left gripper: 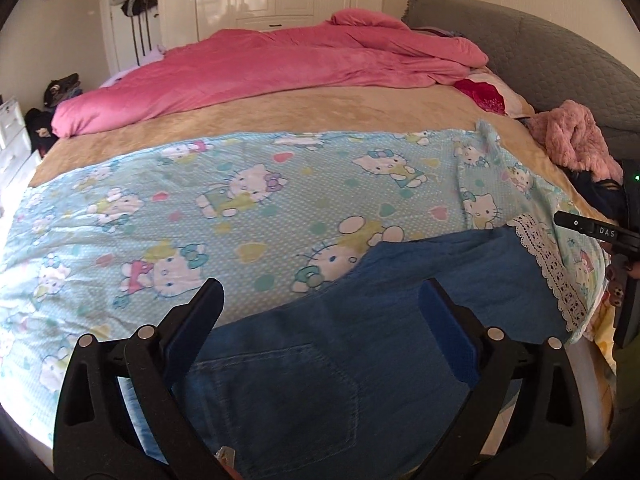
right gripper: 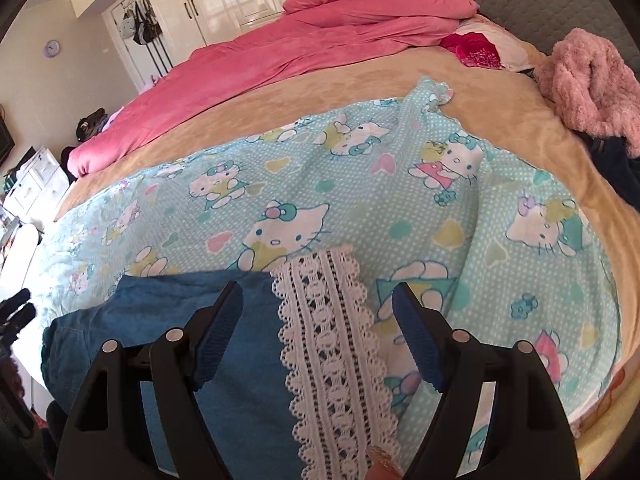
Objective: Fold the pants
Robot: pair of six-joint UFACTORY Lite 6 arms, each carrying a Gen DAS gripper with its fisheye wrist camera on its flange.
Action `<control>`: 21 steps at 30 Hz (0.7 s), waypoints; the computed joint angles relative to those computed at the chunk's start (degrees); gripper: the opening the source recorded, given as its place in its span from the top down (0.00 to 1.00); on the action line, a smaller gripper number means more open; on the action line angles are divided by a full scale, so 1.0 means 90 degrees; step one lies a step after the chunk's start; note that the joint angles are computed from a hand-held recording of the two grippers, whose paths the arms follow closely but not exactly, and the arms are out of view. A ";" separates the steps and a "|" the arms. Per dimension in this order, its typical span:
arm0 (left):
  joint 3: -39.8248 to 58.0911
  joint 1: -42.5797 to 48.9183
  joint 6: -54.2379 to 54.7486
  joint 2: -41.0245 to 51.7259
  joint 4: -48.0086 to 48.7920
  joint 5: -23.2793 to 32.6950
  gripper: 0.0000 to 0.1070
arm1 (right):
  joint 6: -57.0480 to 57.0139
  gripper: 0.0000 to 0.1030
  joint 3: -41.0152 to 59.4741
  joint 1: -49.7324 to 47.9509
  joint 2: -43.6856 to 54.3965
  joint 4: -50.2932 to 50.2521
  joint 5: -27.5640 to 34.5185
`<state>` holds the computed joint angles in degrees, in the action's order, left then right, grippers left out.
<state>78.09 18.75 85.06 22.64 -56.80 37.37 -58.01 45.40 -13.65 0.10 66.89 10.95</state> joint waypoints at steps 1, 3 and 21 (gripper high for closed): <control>0.0103 -0.0104 -0.0108 0.0124 0.0059 -0.0011 0.14 | 0.0049 0.26 0.0074 -0.0024 0.0054 -0.0094 -0.0006; 0.0354 -0.0364 -0.0383 0.0414 0.0260 -0.0068 0.14 | -0.0171 0.26 0.0191 -0.0106 0.0117 0.0026 0.0077; 0.4976 -0.1325 -0.2791 0.4479 0.1726 0.1493 0.17 | -0.0429 0.26 0.1897 -0.0234 0.2515 -0.0561 0.0276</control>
<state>122.87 6.83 59.94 62.94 -41.27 50.80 -61.87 62.47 -15.75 22.73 61.85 13.43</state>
